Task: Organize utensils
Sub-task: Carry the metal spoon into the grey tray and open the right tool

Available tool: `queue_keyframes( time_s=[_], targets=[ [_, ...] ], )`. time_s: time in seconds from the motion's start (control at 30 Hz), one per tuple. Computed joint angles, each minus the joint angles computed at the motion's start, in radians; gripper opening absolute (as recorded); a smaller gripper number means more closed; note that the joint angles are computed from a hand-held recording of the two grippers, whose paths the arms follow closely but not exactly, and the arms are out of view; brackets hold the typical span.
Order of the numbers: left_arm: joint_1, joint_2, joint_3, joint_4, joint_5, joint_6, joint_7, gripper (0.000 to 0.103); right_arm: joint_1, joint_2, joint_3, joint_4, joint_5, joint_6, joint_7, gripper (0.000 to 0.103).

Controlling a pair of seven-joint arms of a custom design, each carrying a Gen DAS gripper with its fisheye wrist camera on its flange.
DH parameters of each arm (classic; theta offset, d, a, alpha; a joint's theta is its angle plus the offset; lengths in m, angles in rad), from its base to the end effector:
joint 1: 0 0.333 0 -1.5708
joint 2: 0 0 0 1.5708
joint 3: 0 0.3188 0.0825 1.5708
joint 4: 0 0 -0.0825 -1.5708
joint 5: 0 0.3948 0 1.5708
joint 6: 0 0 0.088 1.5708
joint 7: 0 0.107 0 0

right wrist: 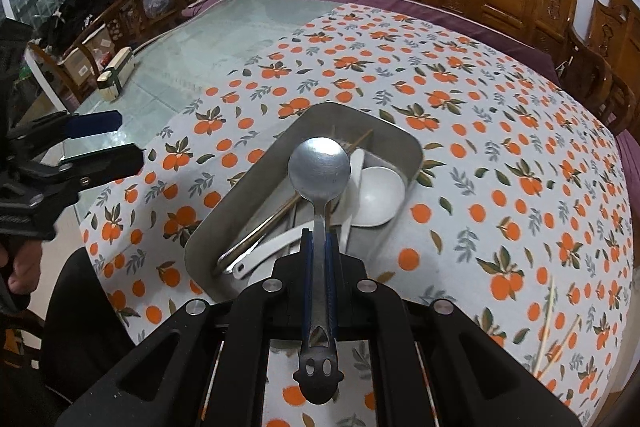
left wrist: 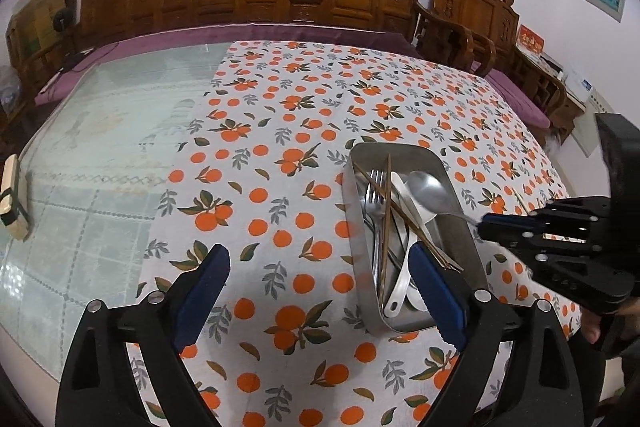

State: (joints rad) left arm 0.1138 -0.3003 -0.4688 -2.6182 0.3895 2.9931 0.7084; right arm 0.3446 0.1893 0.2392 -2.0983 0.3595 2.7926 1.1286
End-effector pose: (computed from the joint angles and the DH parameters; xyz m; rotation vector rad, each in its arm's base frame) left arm 0.4264 -0.1882 0.4032 -1.9631 1.7522 -0.7415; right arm 0.5284 0.3239 0.3826 -2.3572 1.0921 -0.1846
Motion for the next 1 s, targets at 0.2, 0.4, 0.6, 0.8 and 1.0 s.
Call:
queue_keyframes(
  time_s=[0.2,0.4,0.6,0.8,1.0],
  targets=[
    [-0.007,-0.004,0.008,-0.002,-0.008,-0.003,0.009,0.087,0.018,0.073,-0.003,0.067,-0.075,-0.009,0.077,0.008],
    [-0.024,-0.015,0.027,-0.007,-0.029,-0.014,0.037,0.087,0.022,0.137,0.003,0.129,-0.136,-0.021,0.154,0.008],
    [-0.017,-0.019,0.022,-0.010,-0.035,-0.022,0.038,0.087,0.007,0.189,0.024,0.178,-0.149,-0.044,0.209,0.008],
    [-0.018,-0.013,0.021,-0.009,-0.032,-0.024,0.036,0.087,-0.023,0.207,0.060,0.191,-0.113,-0.072,0.210,0.008],
    [-0.018,-0.007,0.022,-0.006,-0.024,-0.022,0.032,0.087,-0.031,0.216,0.071,0.190,-0.066,-0.096,0.185,0.008]
  ],
)
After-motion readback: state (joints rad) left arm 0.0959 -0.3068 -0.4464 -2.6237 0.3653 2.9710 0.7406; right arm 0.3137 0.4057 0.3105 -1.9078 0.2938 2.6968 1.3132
